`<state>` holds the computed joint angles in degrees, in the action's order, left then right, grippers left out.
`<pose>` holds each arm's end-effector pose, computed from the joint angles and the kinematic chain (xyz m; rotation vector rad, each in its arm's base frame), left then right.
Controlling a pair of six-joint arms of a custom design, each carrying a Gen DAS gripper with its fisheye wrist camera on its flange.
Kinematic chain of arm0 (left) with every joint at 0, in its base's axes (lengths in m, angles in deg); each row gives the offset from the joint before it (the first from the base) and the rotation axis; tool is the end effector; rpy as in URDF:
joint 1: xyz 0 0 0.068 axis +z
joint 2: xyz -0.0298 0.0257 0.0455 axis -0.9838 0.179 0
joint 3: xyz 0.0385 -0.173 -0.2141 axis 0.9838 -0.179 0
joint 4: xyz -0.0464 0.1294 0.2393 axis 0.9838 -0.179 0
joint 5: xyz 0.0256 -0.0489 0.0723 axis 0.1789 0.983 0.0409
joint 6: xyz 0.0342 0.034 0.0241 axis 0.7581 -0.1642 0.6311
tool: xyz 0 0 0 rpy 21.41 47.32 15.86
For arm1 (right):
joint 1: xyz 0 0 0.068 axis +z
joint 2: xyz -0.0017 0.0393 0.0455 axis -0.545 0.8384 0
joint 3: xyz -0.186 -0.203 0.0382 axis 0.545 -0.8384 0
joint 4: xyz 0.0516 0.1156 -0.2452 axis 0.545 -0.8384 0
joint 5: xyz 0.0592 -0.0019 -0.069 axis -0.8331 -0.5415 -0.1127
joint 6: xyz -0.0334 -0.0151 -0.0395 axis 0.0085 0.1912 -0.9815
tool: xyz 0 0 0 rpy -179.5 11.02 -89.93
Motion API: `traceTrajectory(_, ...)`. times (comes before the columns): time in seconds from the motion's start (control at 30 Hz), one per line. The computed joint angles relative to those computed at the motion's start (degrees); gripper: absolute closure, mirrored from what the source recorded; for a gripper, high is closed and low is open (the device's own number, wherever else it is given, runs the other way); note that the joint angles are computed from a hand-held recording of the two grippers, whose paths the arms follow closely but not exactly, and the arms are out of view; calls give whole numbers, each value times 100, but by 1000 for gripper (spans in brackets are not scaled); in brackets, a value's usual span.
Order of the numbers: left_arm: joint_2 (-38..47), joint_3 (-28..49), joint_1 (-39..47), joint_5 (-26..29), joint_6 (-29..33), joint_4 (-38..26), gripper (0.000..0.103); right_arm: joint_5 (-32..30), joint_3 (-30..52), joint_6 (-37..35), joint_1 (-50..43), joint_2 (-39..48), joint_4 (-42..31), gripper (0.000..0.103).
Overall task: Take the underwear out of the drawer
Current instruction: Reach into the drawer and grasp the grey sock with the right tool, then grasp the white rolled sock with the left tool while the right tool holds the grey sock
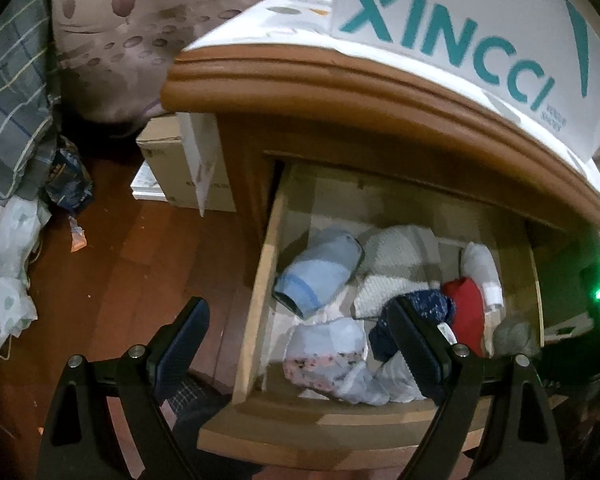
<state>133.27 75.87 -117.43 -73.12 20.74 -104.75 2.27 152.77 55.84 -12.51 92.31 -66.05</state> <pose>0.2286 -0.1599 0.3075 -0.4544 2.5834 0.0267 0.3136 0.1218 0.2405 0.5764 -3.0776 -0.1843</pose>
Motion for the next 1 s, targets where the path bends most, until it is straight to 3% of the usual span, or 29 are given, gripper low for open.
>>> traceTrajectory(0.2, 325, 155, -112, 261, 156, 21, 14, -153, -172, -126, -279, -743, 241, 72)
traceTrajectory(0.43, 601, 263, -218, 924, 489, 282, 14, -526, -1023, -150, -601, -1807, 964, 72)
traceTrajectory(0.63, 1059, 464, -244, 1185, 503, 237, 14, -610, -1347, -97, -1097, -2108, 1281, 72)
traceTrajectory(1.0, 1847, 1034, -393, 1582, 463, 81, 14, -542, -1556, -13, -1073, -2479, 1846, 72)
